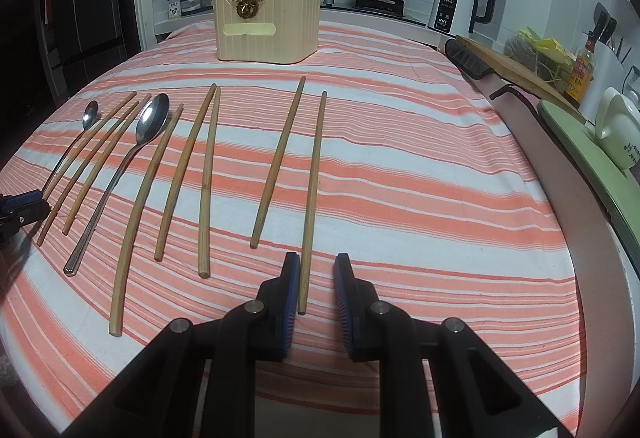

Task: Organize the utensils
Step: 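Close the left tool on one chopstick while the right tool closes on another chopstick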

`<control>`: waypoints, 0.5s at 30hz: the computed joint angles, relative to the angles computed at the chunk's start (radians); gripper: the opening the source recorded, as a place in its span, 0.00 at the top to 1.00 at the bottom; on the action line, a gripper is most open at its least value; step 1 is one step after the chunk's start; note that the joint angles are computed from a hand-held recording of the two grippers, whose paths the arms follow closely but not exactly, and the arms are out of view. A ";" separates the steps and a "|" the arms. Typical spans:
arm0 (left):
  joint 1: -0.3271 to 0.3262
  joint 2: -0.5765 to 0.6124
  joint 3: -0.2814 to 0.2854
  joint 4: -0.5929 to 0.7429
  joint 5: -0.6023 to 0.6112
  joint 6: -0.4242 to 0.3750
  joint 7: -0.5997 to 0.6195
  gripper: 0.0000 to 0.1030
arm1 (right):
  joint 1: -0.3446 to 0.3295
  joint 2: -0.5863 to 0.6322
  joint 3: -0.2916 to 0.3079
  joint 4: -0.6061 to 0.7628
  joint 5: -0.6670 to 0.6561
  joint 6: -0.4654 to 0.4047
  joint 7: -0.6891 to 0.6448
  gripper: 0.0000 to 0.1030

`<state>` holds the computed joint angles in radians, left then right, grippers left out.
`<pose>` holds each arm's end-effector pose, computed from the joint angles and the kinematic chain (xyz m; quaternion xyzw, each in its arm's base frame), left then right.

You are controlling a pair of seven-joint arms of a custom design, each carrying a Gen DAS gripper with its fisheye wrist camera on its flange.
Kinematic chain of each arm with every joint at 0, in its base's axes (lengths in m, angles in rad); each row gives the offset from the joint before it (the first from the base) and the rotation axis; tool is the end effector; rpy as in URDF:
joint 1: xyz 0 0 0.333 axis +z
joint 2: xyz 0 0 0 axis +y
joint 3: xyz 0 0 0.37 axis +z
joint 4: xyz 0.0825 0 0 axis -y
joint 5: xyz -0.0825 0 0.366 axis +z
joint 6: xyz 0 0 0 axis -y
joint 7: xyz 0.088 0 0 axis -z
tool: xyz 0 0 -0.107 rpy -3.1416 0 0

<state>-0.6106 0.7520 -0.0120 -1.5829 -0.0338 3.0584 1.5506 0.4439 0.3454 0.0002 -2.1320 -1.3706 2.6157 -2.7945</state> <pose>0.6294 -0.4455 0.3312 -0.4514 0.8191 -0.3211 0.1489 0.5154 0.2695 0.3110 -0.5610 0.7461 -0.3067 0.1861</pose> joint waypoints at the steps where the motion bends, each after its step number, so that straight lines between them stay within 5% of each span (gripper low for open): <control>1: -0.017 0.003 0.022 0.001 0.003 0.006 -0.012 0.73 | -0.001 0.000 -0.001 -0.001 -0.003 0.006 0.005 0.82; 3: -0.041 0.005 0.051 -0.009 0.010 0.031 -0.026 0.74 | -0.004 -0.001 -0.003 -0.002 -0.010 0.016 0.015 0.82; 6: -0.036 0.004 0.043 -0.022 0.006 0.060 -0.015 0.92 | -0.005 -0.001 -0.003 -0.002 -0.010 0.014 0.014 0.82; 8: -0.035 0.006 0.041 -0.023 -0.002 0.070 -0.006 0.95 | -0.007 -0.002 -0.006 -0.005 -0.023 0.023 0.028 0.84; 10: -0.001 0.000 -0.001 -0.028 -0.014 0.072 0.018 0.97 | -0.009 -0.006 -0.008 -0.011 -0.039 0.027 0.058 0.95; 15: 0.053 -0.035 -0.063 -0.054 -0.050 0.112 0.069 0.97 | -0.017 -0.036 -0.002 -0.029 -0.091 0.028 0.126 0.95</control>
